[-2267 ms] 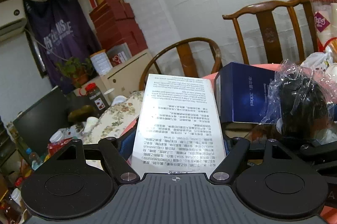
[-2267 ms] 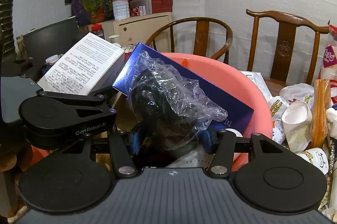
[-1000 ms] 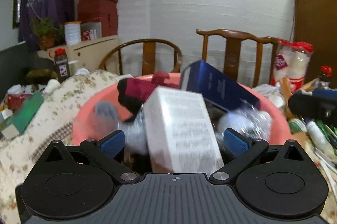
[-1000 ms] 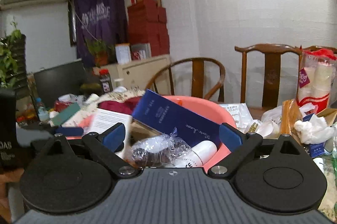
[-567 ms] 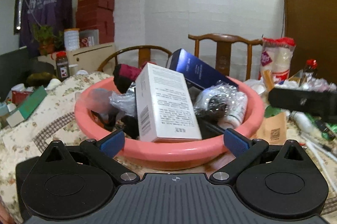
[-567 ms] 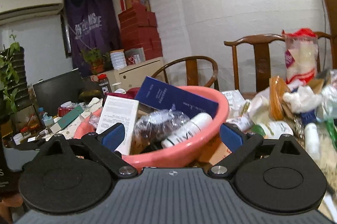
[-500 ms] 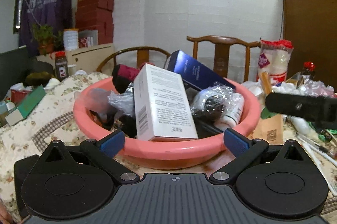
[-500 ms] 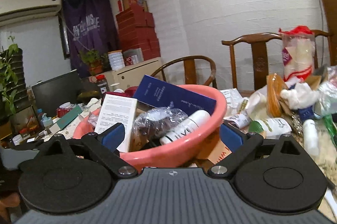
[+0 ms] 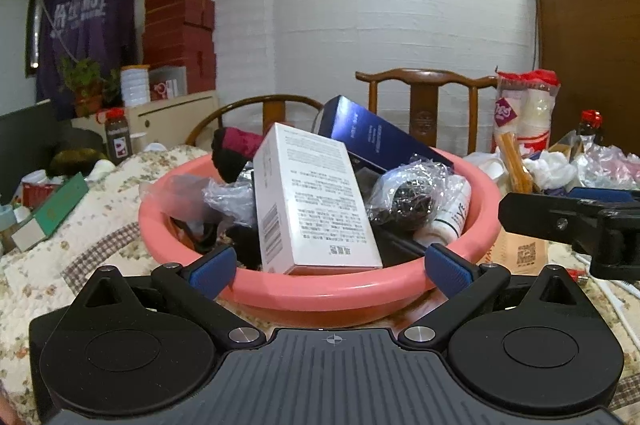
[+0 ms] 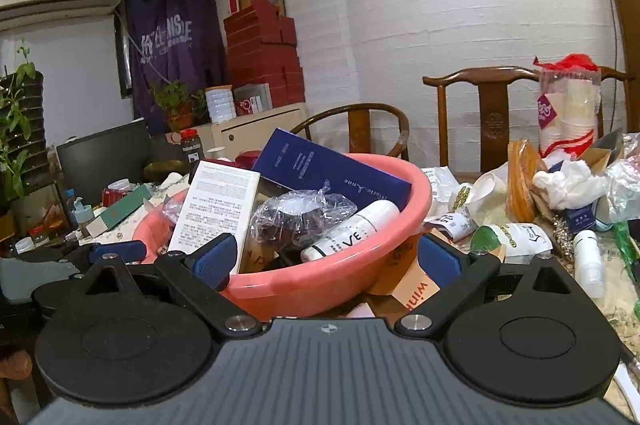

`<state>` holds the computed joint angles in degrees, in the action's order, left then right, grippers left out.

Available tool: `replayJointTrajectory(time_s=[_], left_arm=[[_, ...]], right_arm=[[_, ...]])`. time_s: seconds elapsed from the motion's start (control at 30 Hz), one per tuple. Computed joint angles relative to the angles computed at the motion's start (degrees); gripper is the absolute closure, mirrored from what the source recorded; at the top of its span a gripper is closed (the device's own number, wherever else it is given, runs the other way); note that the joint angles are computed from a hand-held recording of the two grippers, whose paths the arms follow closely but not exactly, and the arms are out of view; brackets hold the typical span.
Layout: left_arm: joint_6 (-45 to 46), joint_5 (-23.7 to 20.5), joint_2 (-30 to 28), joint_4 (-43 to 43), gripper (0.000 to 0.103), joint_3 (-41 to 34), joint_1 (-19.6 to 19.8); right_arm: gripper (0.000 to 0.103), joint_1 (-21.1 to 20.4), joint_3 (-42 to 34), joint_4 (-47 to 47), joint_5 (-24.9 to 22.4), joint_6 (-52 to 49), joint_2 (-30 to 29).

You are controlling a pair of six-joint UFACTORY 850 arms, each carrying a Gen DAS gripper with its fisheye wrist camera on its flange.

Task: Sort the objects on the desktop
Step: 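Withdraw both grippers up from the filled basin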

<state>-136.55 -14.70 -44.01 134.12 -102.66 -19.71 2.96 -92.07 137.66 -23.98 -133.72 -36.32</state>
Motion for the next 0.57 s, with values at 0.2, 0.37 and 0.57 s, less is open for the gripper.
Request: replayJointTrajectory(time_s=[0.2,0.37,0.57], left_arm=[[-4.9,0.3,-0.3,5.2,0.000,-0.1,0.3],[-6.9,0.4,-0.4,7.4,0.000,-0.1,0.3],[-8.9,0.3,-0.3,9.3,0.000,0.1,0.4]], right_arm=[[0.005,0.2,-0.7,0.3,0.7,-0.1,-0.7],[0.005,0.2,-1.2,0.8,1.3,0.0,-1.2],[0.005,0.2,-1.5,1.3,1.8,-0.1,-1.3]])
